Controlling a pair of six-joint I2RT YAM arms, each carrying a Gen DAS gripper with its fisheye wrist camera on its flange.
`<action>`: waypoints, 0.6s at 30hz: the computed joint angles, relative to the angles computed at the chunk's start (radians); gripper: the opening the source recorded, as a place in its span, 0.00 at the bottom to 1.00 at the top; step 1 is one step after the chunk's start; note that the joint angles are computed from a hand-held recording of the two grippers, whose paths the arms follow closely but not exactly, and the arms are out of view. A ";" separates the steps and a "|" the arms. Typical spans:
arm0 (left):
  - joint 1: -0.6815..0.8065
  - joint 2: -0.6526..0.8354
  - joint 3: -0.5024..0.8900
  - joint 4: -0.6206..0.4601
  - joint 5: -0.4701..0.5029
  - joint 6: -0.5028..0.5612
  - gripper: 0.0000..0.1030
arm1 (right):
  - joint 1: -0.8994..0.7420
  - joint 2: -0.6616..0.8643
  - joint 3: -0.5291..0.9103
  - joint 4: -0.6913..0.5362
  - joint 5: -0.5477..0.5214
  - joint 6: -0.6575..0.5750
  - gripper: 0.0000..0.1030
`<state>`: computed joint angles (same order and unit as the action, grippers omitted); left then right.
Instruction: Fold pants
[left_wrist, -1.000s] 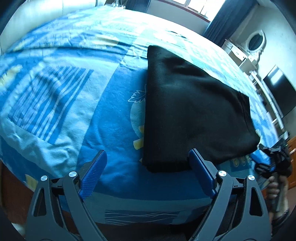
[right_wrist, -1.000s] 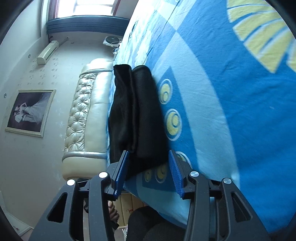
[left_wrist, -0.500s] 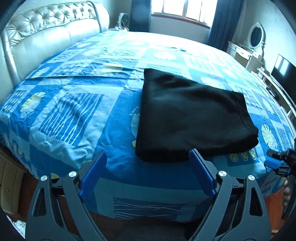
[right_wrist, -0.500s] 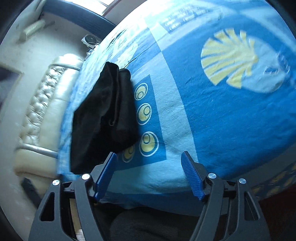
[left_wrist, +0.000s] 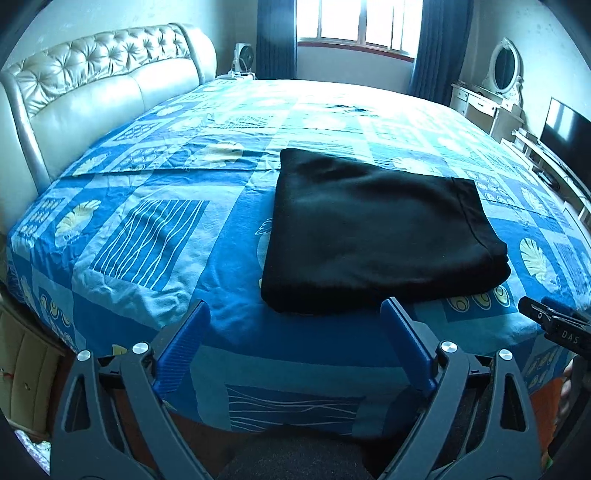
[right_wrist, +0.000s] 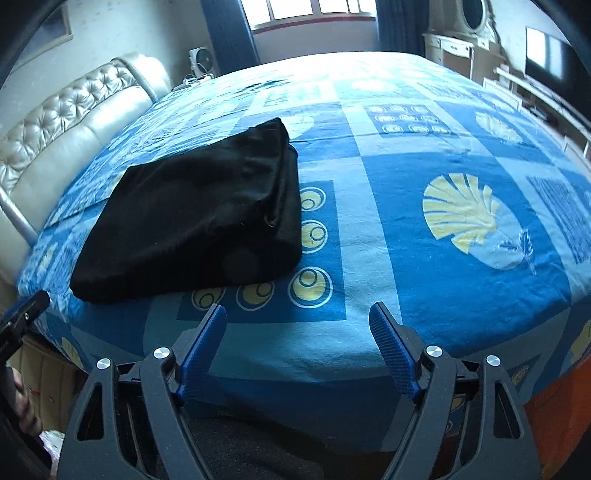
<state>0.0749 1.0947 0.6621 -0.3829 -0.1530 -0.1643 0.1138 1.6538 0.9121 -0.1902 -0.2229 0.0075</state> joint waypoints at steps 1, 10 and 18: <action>-0.006 -0.001 -0.001 0.005 -0.001 0.004 0.91 | 0.010 -0.001 0.002 0.003 0.009 0.001 0.76; -0.034 0.014 0.001 0.011 -0.005 -0.001 0.92 | 0.029 -0.027 -0.028 0.020 0.023 0.016 0.77; -0.017 0.033 0.015 -0.001 0.007 -0.011 0.92 | 0.037 -0.025 -0.035 0.022 0.014 0.023 0.78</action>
